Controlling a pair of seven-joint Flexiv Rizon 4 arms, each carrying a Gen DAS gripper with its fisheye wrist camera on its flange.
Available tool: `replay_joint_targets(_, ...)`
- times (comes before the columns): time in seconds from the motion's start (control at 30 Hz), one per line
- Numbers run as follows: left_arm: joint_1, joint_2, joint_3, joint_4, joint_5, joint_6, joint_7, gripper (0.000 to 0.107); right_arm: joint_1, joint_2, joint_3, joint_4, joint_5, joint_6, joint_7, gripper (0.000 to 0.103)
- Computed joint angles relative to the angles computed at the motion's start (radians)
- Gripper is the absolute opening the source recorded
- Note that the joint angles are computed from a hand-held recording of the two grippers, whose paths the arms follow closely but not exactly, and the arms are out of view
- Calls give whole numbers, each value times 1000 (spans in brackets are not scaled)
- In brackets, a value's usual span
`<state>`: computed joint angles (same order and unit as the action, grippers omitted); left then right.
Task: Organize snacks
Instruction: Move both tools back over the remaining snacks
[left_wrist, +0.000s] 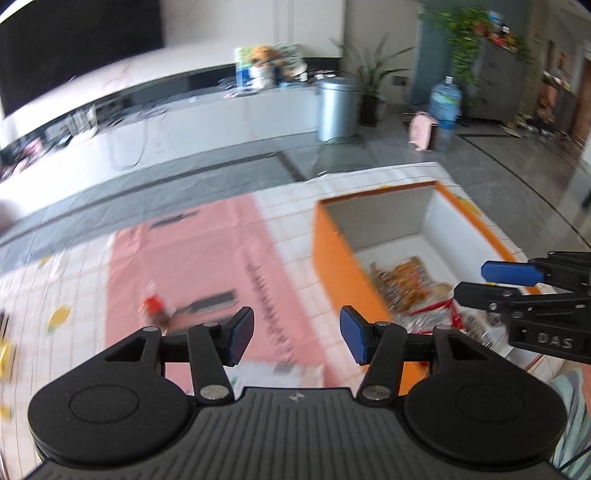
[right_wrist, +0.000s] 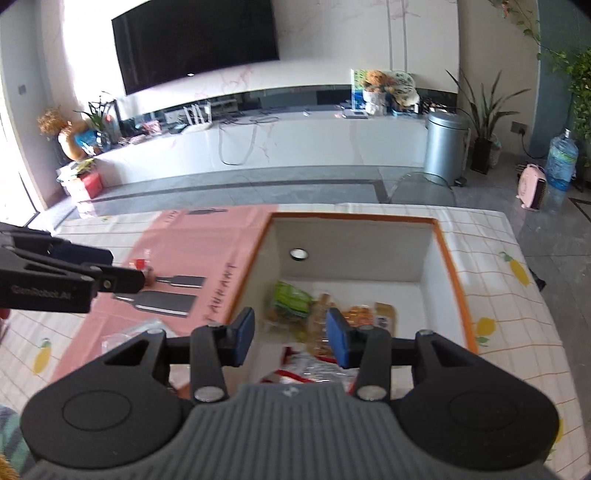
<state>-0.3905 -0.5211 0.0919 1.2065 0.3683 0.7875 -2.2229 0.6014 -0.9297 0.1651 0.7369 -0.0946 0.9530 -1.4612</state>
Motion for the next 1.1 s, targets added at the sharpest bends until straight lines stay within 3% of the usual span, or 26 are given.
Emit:
replay_joint_targets(0.13,3,78,10,128,-8,22,-88,63,15,37,40,79,21,70,-46,41)
replay_joint_targets(0.27,14,140,9,236,-10,10,-199,63,34,45,78,103,33,72,-107,41)
replay_joint_targets(0.63,68,219,-21,422,11,67,-454,63,136,10,41,159,-35,128,-108,39)
replay_joint_targets(0.77,90,206,-29,455,-11,130,-485,64,158,-42,28,97,-70,59,-97,33)
replay_joint_targets(1.1,116,140,-29,468,-114,213,-462,76,198,-170,-20,-112,-103,-132,-100,33)
